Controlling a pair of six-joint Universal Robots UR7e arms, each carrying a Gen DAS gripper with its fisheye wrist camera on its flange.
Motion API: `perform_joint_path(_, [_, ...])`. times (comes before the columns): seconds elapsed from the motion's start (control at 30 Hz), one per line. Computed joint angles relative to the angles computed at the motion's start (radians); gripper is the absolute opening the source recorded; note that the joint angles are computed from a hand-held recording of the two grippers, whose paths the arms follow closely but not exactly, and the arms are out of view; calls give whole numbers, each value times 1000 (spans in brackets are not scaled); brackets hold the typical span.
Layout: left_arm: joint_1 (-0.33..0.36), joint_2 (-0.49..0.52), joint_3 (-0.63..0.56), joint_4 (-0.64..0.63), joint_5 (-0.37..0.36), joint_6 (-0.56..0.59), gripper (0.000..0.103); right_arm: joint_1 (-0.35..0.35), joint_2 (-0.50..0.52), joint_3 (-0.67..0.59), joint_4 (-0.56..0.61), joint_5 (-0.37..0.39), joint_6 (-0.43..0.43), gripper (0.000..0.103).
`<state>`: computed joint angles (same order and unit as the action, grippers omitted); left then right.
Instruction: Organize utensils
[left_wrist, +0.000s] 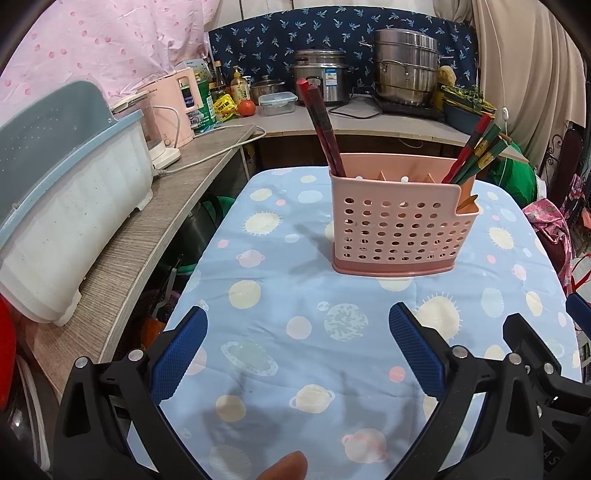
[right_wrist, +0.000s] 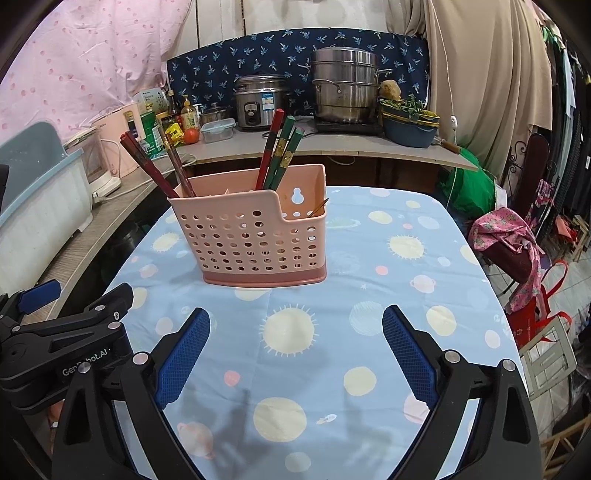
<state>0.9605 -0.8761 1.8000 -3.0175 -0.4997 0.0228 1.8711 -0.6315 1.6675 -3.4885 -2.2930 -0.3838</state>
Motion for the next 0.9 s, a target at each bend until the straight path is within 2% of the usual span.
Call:
perform_joint_path(0.53, [6,15,-14,-10,7,11,94,-10,9,-20,36,-5,21,91])
perform_joint_path(0.9, [19,25,-40,37,8,-13,94,-12,23,-43,65,-9,32,91])
